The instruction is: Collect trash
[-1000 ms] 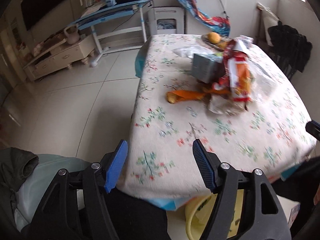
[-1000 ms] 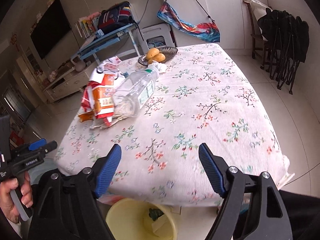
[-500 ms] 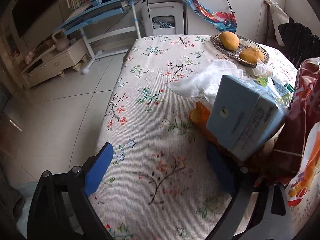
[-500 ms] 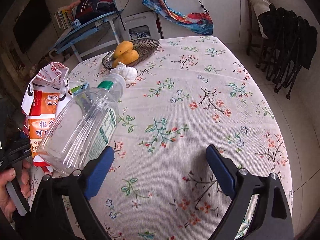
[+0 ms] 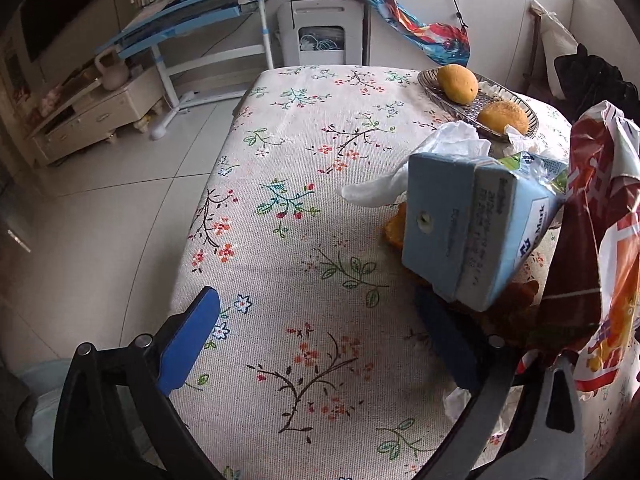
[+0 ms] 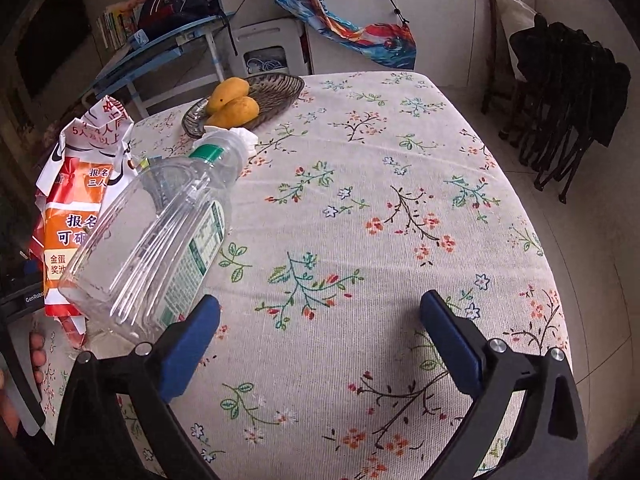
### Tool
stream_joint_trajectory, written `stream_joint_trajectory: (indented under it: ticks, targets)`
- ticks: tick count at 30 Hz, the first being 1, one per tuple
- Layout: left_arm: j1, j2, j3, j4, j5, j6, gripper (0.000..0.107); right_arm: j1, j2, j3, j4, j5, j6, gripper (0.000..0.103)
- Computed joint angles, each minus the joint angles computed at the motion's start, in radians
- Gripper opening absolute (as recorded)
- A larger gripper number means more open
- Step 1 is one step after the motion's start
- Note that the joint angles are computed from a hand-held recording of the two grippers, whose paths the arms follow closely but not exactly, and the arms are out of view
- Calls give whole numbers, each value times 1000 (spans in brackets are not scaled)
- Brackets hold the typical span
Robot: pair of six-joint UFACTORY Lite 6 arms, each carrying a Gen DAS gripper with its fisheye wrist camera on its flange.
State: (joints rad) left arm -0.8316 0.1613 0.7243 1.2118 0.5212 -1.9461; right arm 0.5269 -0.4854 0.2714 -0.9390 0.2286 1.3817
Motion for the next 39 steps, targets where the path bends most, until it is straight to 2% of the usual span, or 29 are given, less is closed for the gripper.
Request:
stream_joint_trajectory:
  ticks: [9,18,25,39]
  targets:
    - [0,-1,-1,1,0,-1,96,76,70,50,-56,94,67,96]
    - [0,-1,-2,2,0,-2,96,84,13,18,17,106,-15,96]
    - [0,-1,-2,1,0,-1,96,119,38,28,-27,149,47,96]
    - [0,-2,-2,1,0,-2,96,124,35,21,-45,155,73,96]
